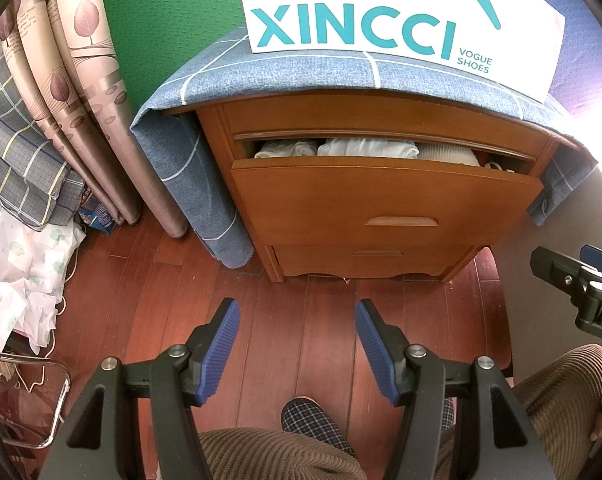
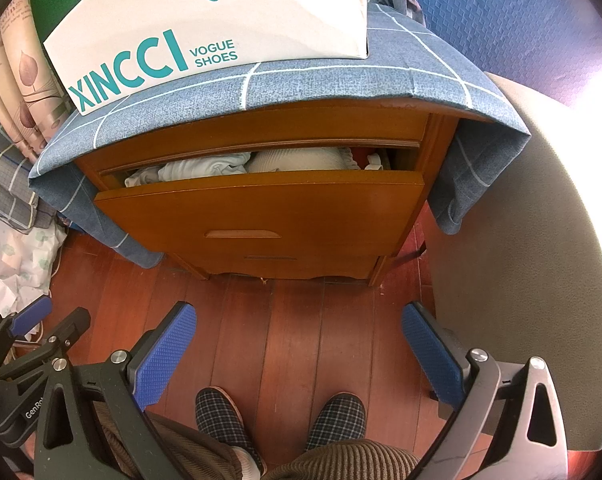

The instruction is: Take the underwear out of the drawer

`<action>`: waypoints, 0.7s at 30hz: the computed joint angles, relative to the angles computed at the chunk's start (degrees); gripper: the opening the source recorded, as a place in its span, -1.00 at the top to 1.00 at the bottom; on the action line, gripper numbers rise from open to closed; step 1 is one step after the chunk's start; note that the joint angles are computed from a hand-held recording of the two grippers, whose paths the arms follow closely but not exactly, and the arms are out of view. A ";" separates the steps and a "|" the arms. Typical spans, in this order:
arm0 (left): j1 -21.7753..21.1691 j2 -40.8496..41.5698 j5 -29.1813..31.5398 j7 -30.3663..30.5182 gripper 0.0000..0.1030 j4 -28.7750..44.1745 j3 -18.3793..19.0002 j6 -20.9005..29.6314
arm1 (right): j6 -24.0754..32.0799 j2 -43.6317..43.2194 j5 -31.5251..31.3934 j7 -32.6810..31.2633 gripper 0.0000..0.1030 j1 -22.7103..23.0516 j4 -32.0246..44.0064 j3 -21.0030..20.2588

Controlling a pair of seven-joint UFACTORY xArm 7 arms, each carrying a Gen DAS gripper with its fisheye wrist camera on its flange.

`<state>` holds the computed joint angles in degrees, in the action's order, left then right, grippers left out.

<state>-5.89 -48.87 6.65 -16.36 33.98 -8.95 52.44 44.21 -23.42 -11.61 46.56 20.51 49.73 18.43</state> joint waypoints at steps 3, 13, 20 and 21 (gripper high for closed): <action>-0.03 0.07 0.01 0.00 -0.20 -0.04 0.06 0.07 | -0.02 -0.01 -0.04 0.06 -0.97 -0.01 0.00 0.01; -0.67 0.15 -6.22 1.73 -0.20 0.81 5.48 1.56 | -1.21 -1.22 1.31 -0.03 -0.97 0.16 -1.59 -0.68; -1.41 5.60 -21.81 0.32 -0.20 2.55 14.39 -3.77 | -2.33 -2.31 3.20 -1.00 -0.97 -0.14 -2.82 -1.52; -1.59 7.04 -23.97 0.27 -0.20 3.02 15.21 -4.44 | -2.40 -2.38 3.38 -1.13 -0.97 -0.20 -2.86 -1.56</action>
<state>-7.48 -41.84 -17.32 -16.09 37.00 6.26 48.00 41.81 -25.80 -8.22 45.43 20.31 46.87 16.87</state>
